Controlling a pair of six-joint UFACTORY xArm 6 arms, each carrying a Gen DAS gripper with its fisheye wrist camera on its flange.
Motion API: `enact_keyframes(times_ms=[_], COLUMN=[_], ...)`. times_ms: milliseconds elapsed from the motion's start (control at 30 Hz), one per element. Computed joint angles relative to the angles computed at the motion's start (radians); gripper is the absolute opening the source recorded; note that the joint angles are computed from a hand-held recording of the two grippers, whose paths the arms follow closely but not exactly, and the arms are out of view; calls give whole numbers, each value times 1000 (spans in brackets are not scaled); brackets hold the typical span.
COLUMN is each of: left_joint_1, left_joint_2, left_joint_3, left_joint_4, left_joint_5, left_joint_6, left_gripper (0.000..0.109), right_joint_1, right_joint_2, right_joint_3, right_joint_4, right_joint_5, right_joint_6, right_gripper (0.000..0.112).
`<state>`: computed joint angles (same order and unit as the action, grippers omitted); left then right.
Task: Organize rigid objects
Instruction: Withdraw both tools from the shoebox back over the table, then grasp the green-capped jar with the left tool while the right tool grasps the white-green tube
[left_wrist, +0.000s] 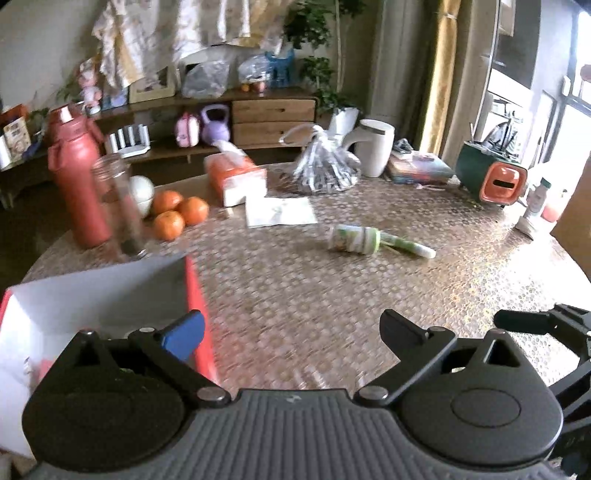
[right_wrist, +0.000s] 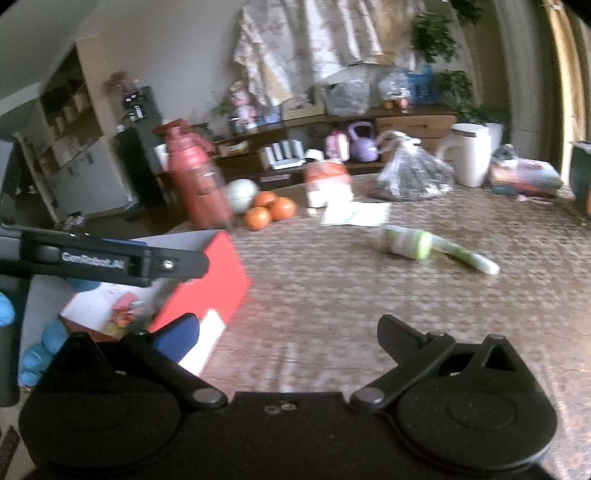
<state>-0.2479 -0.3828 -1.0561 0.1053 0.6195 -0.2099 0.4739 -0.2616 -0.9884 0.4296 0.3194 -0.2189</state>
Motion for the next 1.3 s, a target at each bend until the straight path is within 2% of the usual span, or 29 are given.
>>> enact_keyframes(times_ms=[333,567,767,867,1100,1300], left_joint_1=[-75,-99,-119,-123,-113,-111], left_joint_2=[288,528,742,829,988,1095], left_joint_3=[-236,-477,-706,-799,-972,-1104], left_joint_4=[92,116,151,175,152,120], left_joint_5=[14,83,169,183,187,212], left_joint_6=[-80,-92,-60,-66,-56,-21], left_gripper=[102,102,102,102,102,102], right_joint_1=[-185,-271,-315,-328,-343,-336], right_joint_2=[69,209,356,433,612,713], right_joint_3=[-61,-191,-329,-405,-593,-705], right_joint_4=[-21,-7,19,44,2,-9], right_joint_5=[38,88,126,136,192,216], right_joint_6=[-128,-257,-342,-371,-335,-356], right_gripper=[103,102,100,97,79,73])
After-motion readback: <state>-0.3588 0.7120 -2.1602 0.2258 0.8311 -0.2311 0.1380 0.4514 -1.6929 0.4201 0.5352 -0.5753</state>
